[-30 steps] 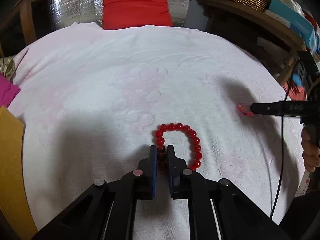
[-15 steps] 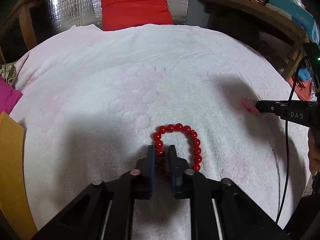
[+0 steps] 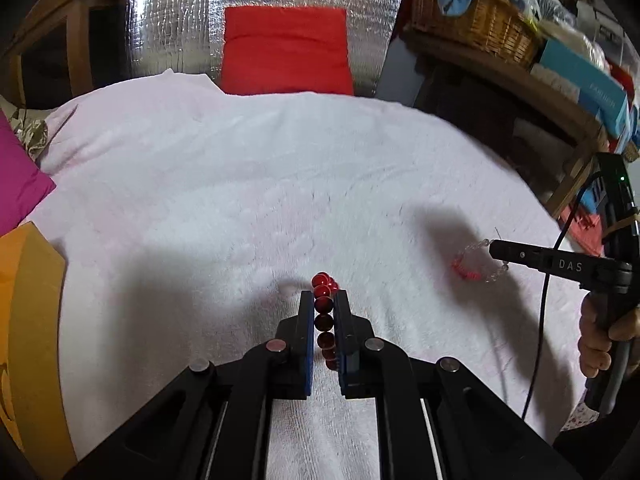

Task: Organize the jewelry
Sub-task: 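Lift both bracelets and carry them over the orange box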

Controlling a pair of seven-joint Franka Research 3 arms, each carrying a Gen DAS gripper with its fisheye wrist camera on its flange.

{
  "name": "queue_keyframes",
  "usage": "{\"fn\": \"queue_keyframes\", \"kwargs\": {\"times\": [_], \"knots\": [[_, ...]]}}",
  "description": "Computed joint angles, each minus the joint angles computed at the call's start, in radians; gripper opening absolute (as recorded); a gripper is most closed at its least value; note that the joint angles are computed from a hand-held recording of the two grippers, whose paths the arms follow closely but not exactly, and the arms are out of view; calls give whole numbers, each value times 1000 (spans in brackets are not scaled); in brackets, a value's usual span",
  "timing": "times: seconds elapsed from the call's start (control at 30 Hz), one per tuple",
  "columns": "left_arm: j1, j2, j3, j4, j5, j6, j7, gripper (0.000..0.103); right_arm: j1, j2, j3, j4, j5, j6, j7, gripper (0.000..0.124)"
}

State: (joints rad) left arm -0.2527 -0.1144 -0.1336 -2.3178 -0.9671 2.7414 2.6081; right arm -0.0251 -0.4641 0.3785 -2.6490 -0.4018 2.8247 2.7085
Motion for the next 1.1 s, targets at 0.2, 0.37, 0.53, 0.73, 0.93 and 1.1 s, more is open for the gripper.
{"fn": "queue_keyframes", "kwargs": {"times": [0.2, 0.37, 0.53, 0.73, 0.93, 1.1], "knots": [[6, -54, 33, -17, -71, -41, 65, 10, -38, -72, 28, -51, 24, 114, 14, 8], [9, -79, 51, -26, -101, -63, 82, 10, -127, -42, 127, -25, 62, 215, 20, 8], [9, -130, 74, -56, -131, -84, 113, 10, -184, -27, 201, -18, 113, 314, 6, 9], [10, -183, 94, -100, -120, -65, 90, 10, -311, 0, 371, 40, 159, 347, -3, 9], [3, -220, 128, -124, -118, -16, 56, 10, -392, 3, 501, 82, 215, 359, -33, 9], [8, -234, 154, -135, -82, 24, 6, 10, -461, -12, 606, 117, 251, 358, -52, 9]]}}
